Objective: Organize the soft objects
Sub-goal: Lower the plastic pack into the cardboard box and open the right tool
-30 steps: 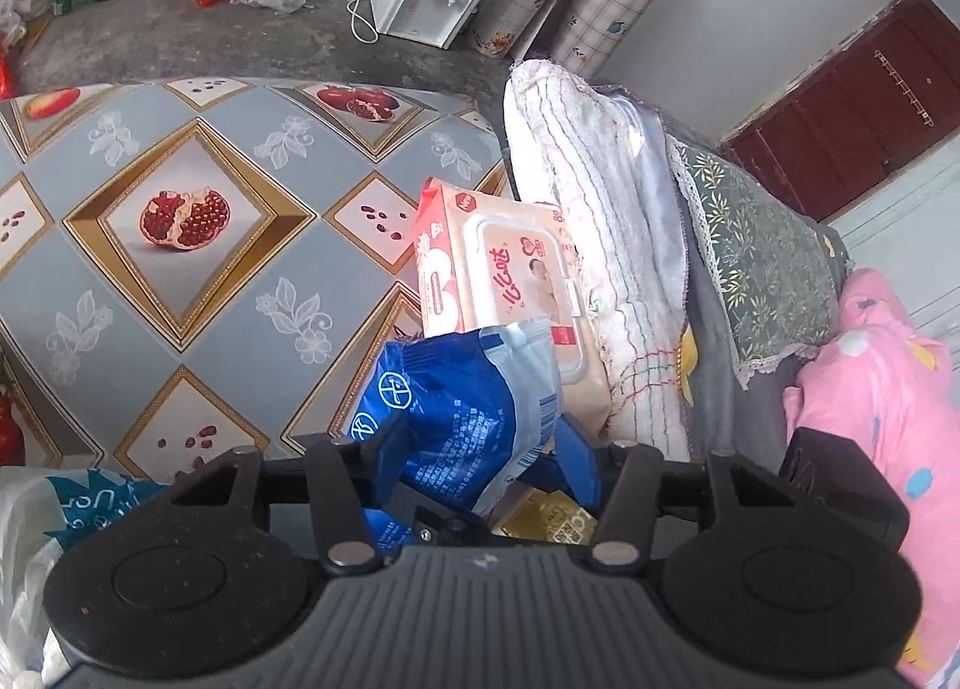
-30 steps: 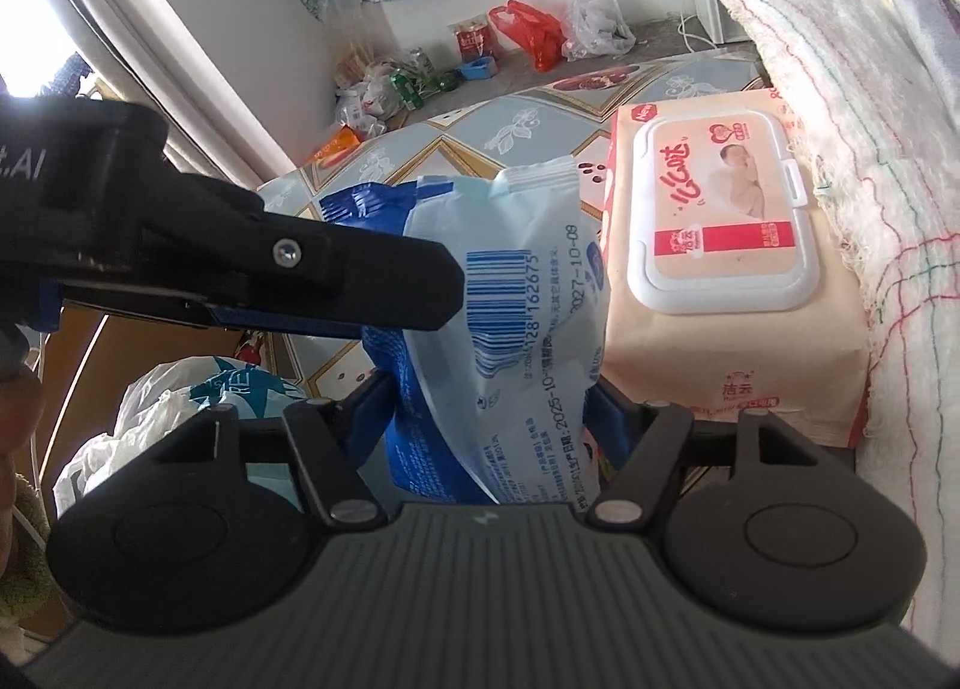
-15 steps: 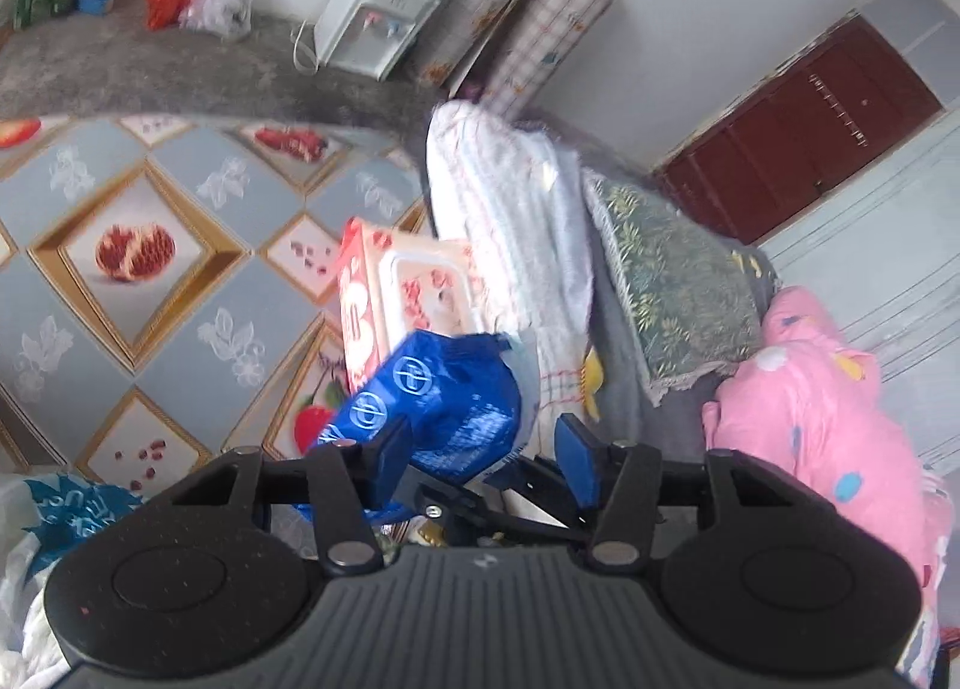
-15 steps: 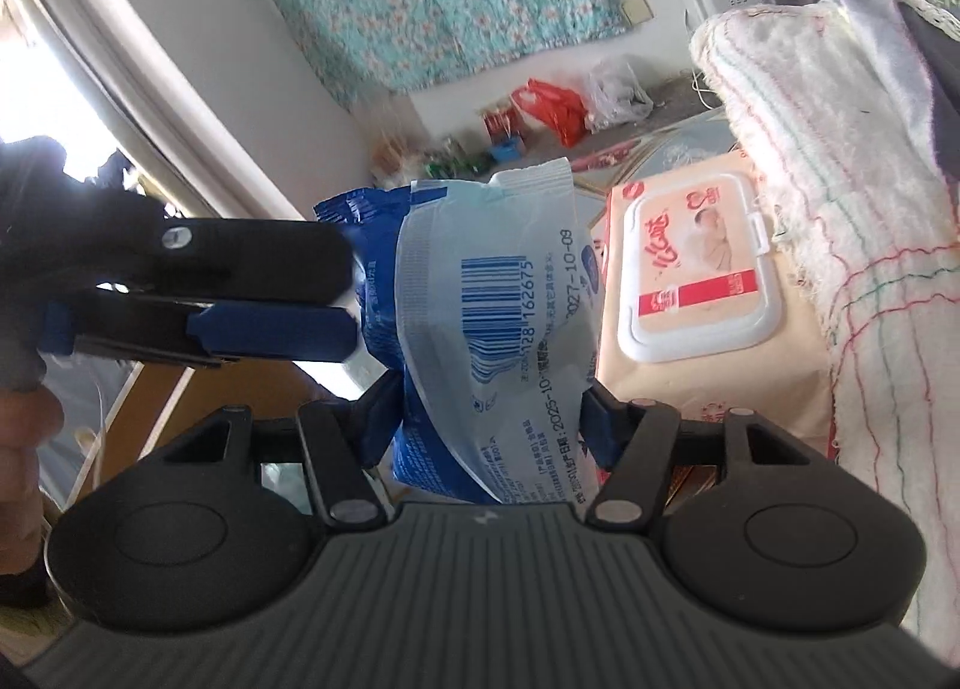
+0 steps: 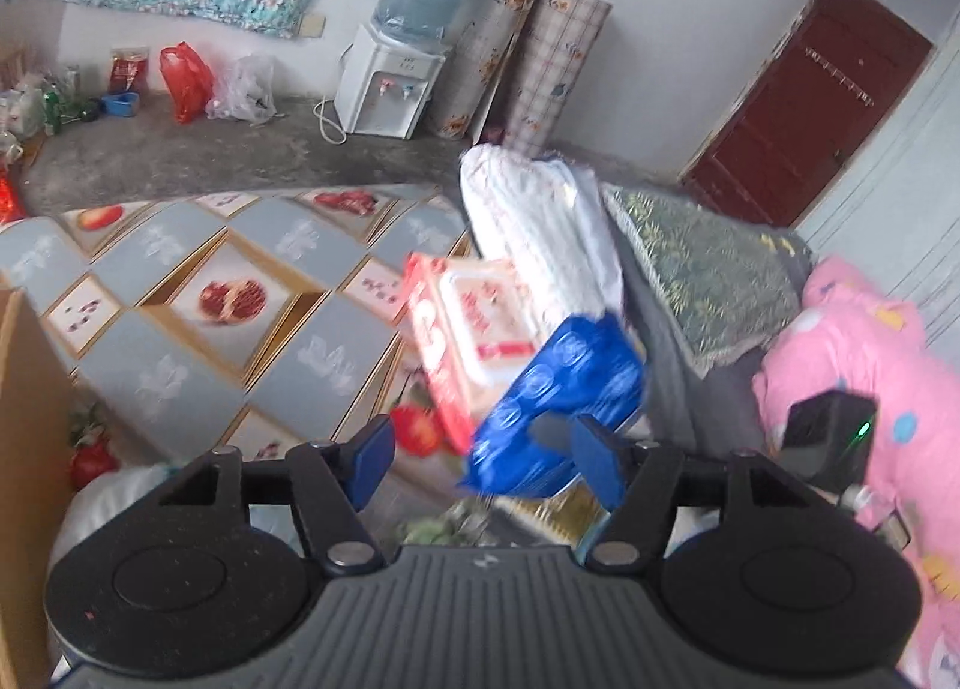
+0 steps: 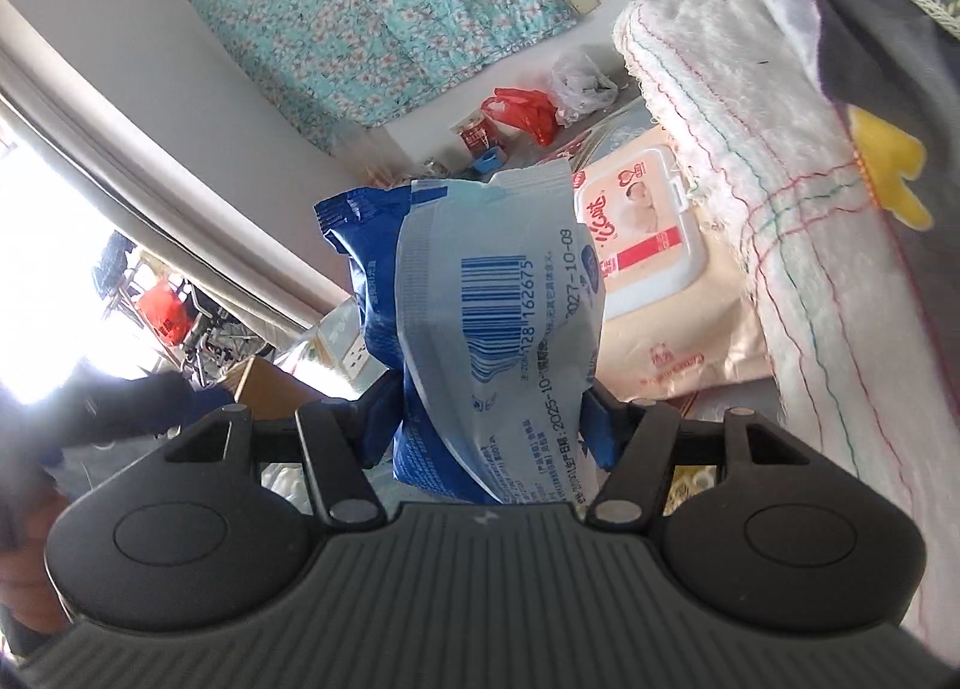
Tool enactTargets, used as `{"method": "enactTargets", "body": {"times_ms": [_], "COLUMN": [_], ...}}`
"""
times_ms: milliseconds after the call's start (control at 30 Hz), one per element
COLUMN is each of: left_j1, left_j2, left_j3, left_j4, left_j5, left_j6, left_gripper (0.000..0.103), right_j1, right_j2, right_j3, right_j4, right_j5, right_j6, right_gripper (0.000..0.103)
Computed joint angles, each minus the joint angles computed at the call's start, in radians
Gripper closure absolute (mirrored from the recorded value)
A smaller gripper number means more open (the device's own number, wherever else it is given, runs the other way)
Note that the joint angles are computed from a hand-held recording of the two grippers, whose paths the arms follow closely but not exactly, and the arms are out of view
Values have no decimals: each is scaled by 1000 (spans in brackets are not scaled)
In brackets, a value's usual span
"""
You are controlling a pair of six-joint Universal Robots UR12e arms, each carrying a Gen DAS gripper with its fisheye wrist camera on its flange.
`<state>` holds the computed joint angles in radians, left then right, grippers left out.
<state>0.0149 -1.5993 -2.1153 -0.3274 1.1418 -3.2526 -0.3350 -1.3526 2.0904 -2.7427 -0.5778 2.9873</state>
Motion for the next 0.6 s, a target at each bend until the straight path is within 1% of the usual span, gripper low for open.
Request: {"method": "enactTargets", "body": {"times_ms": [100,200,267,333,400,467,567,600], "left_j1": [9,30,51,82,119,171,270,309], "left_j2": [40,102,155,216,285,359,479,520], "left_j3": [-28,-65,-93,-126,-163,-206,-274,-296], "left_j4": [-4,0,-4,-9,-17,-15,-17,-24], "left_j5": [23,42,54,60,78,89,101,104], "left_j6": [13,10,2,4,-1,-3,-6,-11], "left_gripper": [38,38,37,35,30,26,15,11], "right_j1": [-10,-10,0,17,44,81,153,182], "right_j2": [-41,-102,-146,-192,-231,-262,-296,-300], "right_j3": [14,26,31,36,30,18,-10,-21], "right_j4": [59,156,227,309,400,502,655,690], "right_j5": [19,48,70,97,126,151,180,184], "right_j6": [-40,-121,-183,-253,-326,-404,-505,-525], "right_gripper": [43,43,43,43,43,43,43,43]}}
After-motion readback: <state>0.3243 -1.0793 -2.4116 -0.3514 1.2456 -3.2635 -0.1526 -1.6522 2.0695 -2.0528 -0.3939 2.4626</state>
